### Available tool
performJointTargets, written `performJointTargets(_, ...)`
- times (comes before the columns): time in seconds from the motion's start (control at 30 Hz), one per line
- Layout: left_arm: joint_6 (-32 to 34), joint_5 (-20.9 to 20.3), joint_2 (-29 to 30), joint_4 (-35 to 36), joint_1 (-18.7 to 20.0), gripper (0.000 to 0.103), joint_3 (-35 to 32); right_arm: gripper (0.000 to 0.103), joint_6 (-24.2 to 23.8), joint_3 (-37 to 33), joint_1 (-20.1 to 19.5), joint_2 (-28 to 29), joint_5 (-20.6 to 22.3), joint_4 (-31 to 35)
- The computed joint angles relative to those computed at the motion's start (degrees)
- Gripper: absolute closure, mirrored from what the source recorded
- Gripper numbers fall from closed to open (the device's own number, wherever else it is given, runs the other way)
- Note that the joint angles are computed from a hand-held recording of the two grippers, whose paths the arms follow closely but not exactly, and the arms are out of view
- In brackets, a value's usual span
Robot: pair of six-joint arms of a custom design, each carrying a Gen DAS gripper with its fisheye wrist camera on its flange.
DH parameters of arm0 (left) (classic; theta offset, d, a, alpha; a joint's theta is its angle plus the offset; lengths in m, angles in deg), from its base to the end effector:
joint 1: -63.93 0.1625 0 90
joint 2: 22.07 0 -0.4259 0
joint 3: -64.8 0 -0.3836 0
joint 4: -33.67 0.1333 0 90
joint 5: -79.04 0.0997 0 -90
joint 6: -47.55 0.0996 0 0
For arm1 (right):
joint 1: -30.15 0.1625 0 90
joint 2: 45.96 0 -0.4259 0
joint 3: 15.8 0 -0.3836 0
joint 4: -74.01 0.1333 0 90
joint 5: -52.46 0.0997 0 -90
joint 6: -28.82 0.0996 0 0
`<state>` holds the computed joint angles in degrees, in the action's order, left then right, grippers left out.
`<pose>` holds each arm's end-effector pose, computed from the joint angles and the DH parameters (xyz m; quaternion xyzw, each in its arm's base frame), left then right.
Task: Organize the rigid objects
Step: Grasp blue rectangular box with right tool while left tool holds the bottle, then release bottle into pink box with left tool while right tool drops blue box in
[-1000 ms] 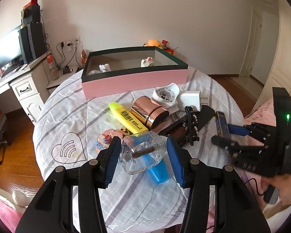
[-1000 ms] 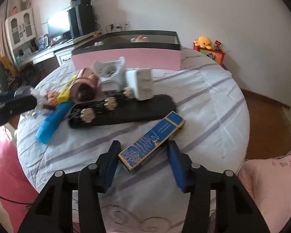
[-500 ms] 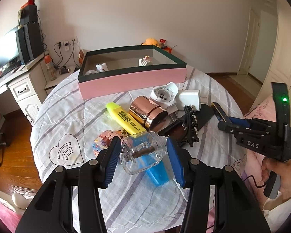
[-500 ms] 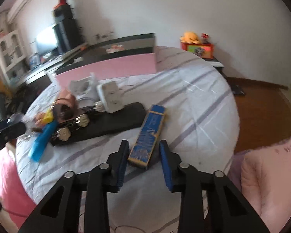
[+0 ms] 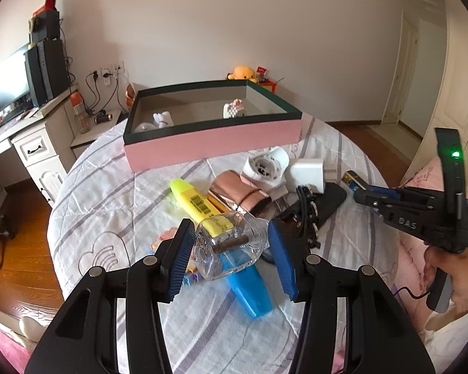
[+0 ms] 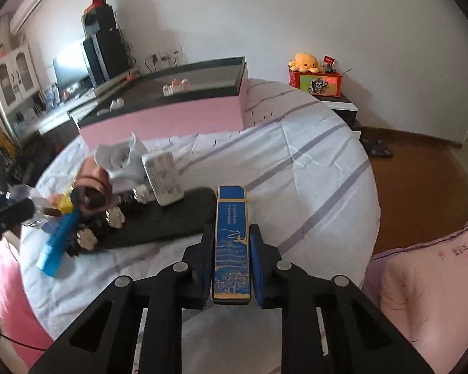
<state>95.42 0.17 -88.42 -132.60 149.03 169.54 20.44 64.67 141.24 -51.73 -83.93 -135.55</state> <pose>0.0998 -0.6210 0.2985 0.3902 0.8573 -0.2670 0.2037 0.2889 -0.5789 -0.1431 0.0708 -0.8599 0.3889 0.3230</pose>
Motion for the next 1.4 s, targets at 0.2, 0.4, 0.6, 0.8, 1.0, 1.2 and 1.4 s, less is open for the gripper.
performJointTargets(0.2,-0.23,0.05,0.72,-0.16,-0.51,0.053,-1.38,0.082,-1.74,-0.51,0.87,-0.54,3.25,-0.94)
performJointTargets(0.4,-0.12,-0.12,1.55,-1.0,-1.28,0.053,-2.98,0.082,-4.56,-4.72,1.67,0.24,4.56,1.33)
performJointTargets(0.6,-0.09,0.4,3.91,-2.18,-2.69,0.053,-6.91,0.082,-7.41,-10.21,1.77,1.07,6.82,5.62)
performJointTargets(0.8,-0.01,1.56,8.17,-2.15,-4.32,0.053,-13.38,0.082,-11.35,-18.12,1.59,2.47,8.21,11.42)
performJointTargets(1.0,1.09,3.61,14.26,0.62,-5.72,0.053,-22.45,0.082,-14.26,-28.27,0.39,4.84,8.47,19.43)
performJointTargets(1.2,0.68,5.77,22.18,8.34,-6.12,0.053,-35.23,0.082,-15.46,-39.72,-1.61,8.3,8.66,28.96)
performJointTargets(1.4,-0.27,8.63,30.2,16.25,-5.88,0.053,-47.82,0.082,-14.41,-55.49,-3.82,14.3,8.1,41.83)
